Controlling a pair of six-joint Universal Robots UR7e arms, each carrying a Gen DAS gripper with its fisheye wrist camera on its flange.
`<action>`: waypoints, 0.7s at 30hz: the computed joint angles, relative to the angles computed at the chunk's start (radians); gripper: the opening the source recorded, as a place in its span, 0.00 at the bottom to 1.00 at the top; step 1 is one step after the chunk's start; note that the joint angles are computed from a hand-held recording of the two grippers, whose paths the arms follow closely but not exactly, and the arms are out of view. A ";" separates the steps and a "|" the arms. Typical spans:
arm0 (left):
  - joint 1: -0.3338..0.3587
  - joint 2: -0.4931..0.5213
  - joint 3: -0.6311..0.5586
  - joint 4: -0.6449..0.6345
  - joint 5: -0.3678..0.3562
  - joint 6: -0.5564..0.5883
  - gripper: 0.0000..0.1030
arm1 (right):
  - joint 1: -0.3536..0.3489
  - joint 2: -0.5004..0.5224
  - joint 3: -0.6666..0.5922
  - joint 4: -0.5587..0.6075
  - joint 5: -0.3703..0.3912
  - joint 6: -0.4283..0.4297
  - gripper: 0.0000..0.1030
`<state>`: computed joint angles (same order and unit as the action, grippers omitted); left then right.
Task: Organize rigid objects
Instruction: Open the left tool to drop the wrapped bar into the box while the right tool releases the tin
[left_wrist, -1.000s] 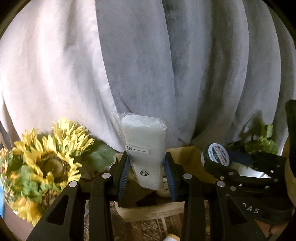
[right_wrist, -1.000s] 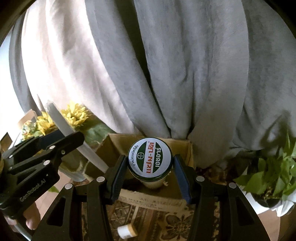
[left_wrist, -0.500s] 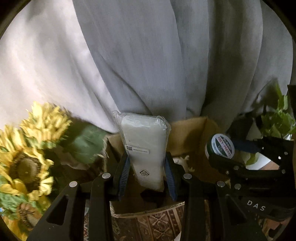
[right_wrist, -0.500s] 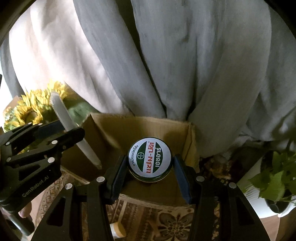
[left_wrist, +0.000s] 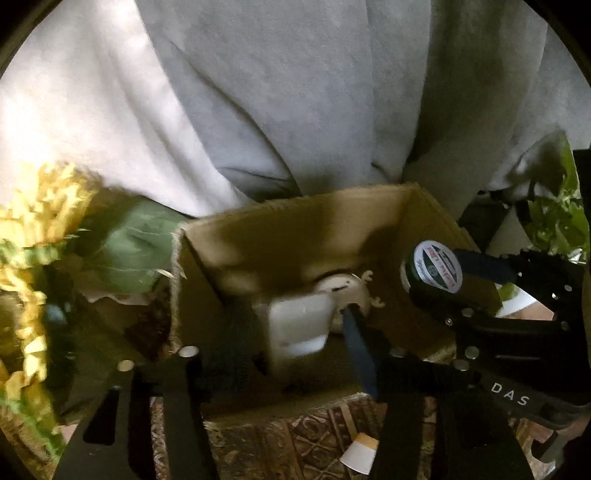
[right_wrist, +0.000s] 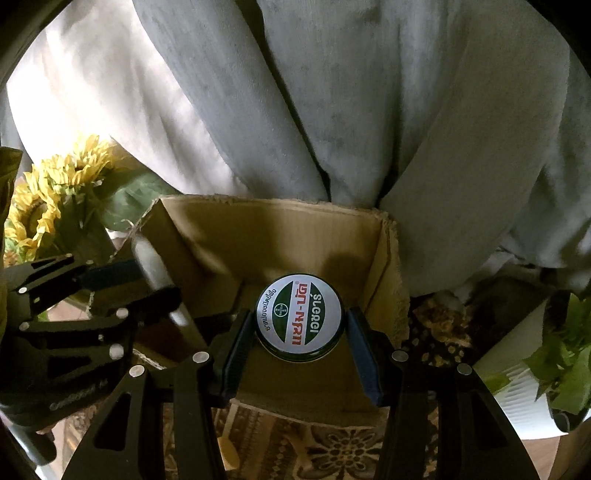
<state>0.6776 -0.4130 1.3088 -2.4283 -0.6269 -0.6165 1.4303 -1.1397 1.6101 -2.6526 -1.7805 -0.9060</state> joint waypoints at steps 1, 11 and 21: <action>-0.005 -0.003 0.005 0.001 0.019 -0.010 0.59 | -0.001 0.000 -0.002 0.005 0.002 0.003 0.51; -0.076 -0.050 0.093 0.062 0.206 -0.194 0.75 | 0.003 -0.038 0.042 -0.056 0.034 0.005 0.60; -0.138 -0.074 0.168 0.001 0.265 -0.208 0.84 | -0.012 -0.143 0.147 -0.168 0.106 -0.005 0.66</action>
